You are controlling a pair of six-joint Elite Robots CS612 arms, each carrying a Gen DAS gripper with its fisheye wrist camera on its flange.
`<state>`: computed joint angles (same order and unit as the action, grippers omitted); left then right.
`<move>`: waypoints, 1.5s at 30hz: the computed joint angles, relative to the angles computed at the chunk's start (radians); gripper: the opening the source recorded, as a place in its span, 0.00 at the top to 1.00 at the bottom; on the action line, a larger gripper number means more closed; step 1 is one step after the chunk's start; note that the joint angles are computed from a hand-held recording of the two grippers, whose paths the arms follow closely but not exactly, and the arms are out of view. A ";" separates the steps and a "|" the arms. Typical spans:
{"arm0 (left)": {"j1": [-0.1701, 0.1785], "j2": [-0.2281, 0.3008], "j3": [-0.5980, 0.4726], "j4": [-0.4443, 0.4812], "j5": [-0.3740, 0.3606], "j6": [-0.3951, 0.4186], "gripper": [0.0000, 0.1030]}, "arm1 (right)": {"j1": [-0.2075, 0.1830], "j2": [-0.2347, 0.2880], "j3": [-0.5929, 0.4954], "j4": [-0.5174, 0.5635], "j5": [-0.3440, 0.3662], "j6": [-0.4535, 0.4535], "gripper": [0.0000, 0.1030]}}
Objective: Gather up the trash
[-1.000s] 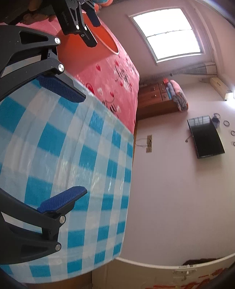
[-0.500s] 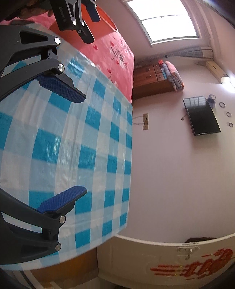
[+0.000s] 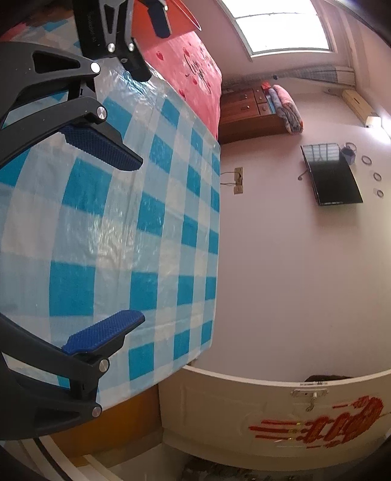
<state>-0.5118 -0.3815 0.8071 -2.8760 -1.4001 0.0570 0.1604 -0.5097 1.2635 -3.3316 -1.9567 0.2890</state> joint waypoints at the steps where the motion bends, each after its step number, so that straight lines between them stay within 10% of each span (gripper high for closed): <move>1: -0.003 0.002 -0.001 0.003 0.001 -0.001 0.04 | -0.003 -0.002 0.006 -0.004 0.000 0.006 0.10; 45: -0.067 0.076 -0.100 0.080 -0.029 0.005 0.04 | -0.072 -0.041 0.124 -0.041 -0.030 0.097 0.10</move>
<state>-0.5783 -0.3054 0.7066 -2.7965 -1.4294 0.0625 0.0886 -0.5511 1.3876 -3.3726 -1.9871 0.3863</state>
